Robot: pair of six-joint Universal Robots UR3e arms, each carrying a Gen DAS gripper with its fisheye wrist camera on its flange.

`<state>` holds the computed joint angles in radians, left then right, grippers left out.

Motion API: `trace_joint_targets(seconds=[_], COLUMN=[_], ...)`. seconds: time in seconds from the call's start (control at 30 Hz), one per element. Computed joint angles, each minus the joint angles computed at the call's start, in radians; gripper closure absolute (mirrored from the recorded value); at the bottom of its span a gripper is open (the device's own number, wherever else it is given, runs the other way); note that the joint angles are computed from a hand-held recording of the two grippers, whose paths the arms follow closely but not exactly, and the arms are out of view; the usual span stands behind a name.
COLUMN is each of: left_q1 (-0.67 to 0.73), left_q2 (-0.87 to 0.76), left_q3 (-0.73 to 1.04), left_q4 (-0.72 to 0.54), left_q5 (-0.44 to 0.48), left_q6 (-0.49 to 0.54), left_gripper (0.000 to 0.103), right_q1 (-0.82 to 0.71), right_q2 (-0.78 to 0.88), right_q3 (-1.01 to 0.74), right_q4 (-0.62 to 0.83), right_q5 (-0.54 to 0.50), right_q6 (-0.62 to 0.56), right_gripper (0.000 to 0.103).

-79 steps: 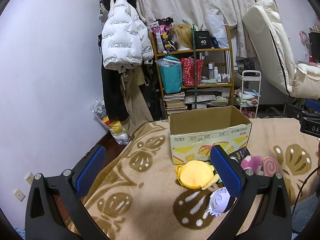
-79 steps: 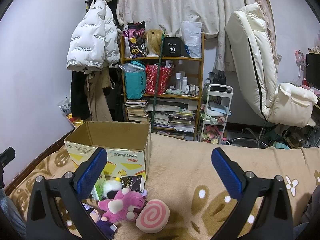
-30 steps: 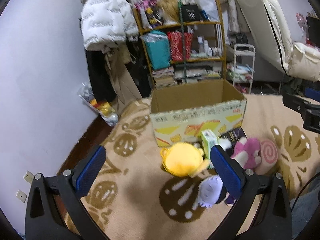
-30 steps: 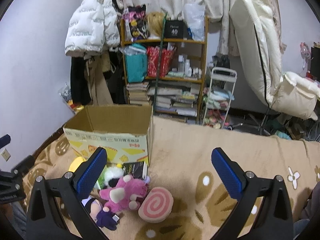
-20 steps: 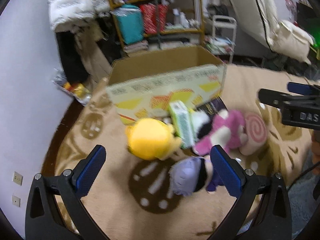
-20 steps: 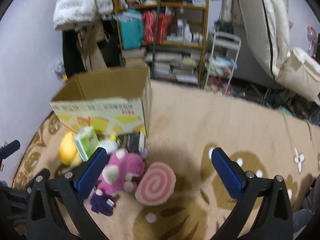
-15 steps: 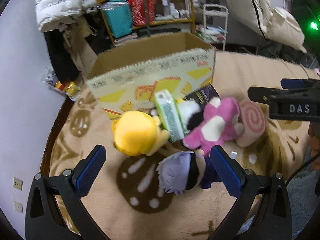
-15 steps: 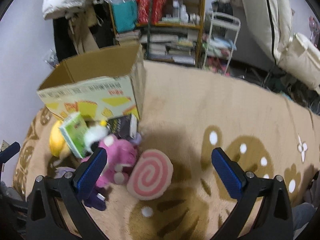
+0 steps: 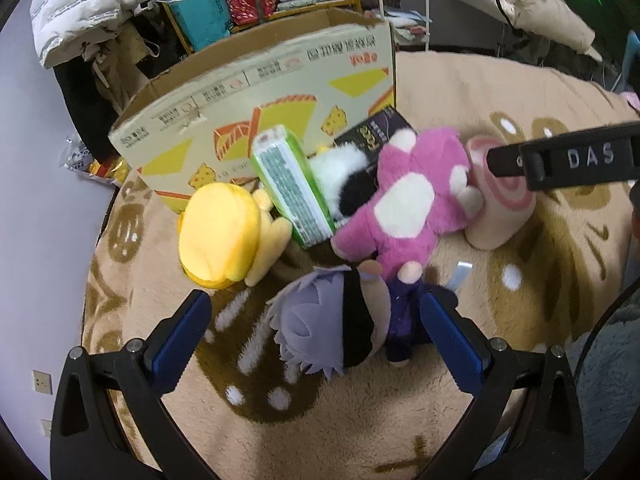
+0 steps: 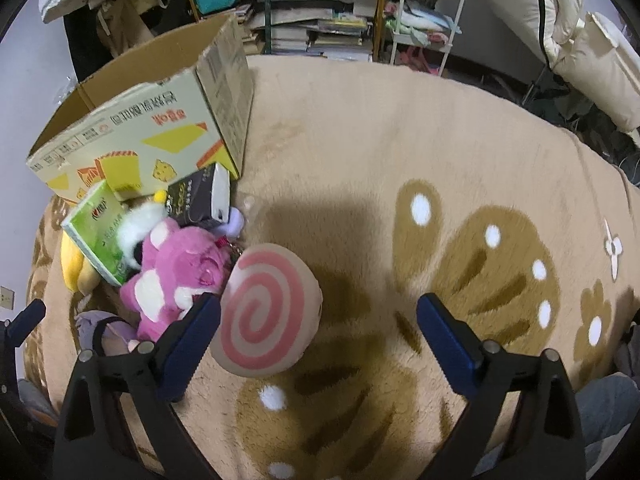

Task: Organize soft objects
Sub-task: 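Lower left tool onto white-haired doll while right tool grasps swirl cushion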

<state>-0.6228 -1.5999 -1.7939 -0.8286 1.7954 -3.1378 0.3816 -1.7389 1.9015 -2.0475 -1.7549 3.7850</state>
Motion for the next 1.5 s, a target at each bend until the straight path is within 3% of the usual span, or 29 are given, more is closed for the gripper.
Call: trace_joint_targets(seconds=[0.3, 0.33, 0.37, 0.47, 0.57, 0.7, 0.93, 1.0, 1.07, 1.5], left_q1=[-0.003, 0.0, 0.008, 0.042, 0.047, 0.063, 0.1, 0.091, 0.095, 0.149], left_q2=[-0.022, -0.023, -0.02, 0.007, 0.021, 0.044, 0.085, 0.099, 0.109, 0.118], left_q3=[-0.028, -0.032, -0.039, -0.052, -0.079, -0.11, -0.137, -0.142, -0.144, -0.173], left_q4=[0.029, 0.034, 0.038, 0.014, 0.048, 0.076, 0.063, 0.063, 0.051, 0.066], left_q5=[-0.004, -0.011, -0.031, -0.128, -0.129, -0.151, -0.172, -0.155, -0.156, -0.218], left_q6=[0.015, 0.018, 0.026, 0.029, 0.023, 0.005, -0.004, -0.019, -0.023, 0.008], left_gripper=[0.001, 0.003, 0.011, 0.028, 0.034, 0.039, 0.042, 0.051, 0.051, 0.055], right_q1=[-0.032, -0.034, -0.041, -0.109, -0.138, -0.092, -0.02, -0.002, -0.003, -0.001], right_q2=[0.01, 0.012, 0.012, -0.016, -0.029, 0.014, 0.035, 0.035, 0.009, -0.052], right_q3=[0.041, 0.041, 0.042, 0.076, 0.102, 0.062, 0.016, 0.006, 0.009, 0.049], right_q4=[-0.067, -0.067, -0.06, -0.056, -0.067, -0.069, -0.084, -0.089, -0.093, -0.112], right_q5=[0.105, 0.111, 0.122, 0.226, 0.273, 0.23, 0.132, 0.104, 0.084, 0.095], right_q6=[-0.037, -0.038, -0.041, -0.067, -0.087, -0.09, -0.062, -0.047, -0.051, -0.05], right_gripper=[0.027, 0.027, 0.029, 0.042, 0.058, 0.072, 0.077, 0.077, 0.077, 0.077])
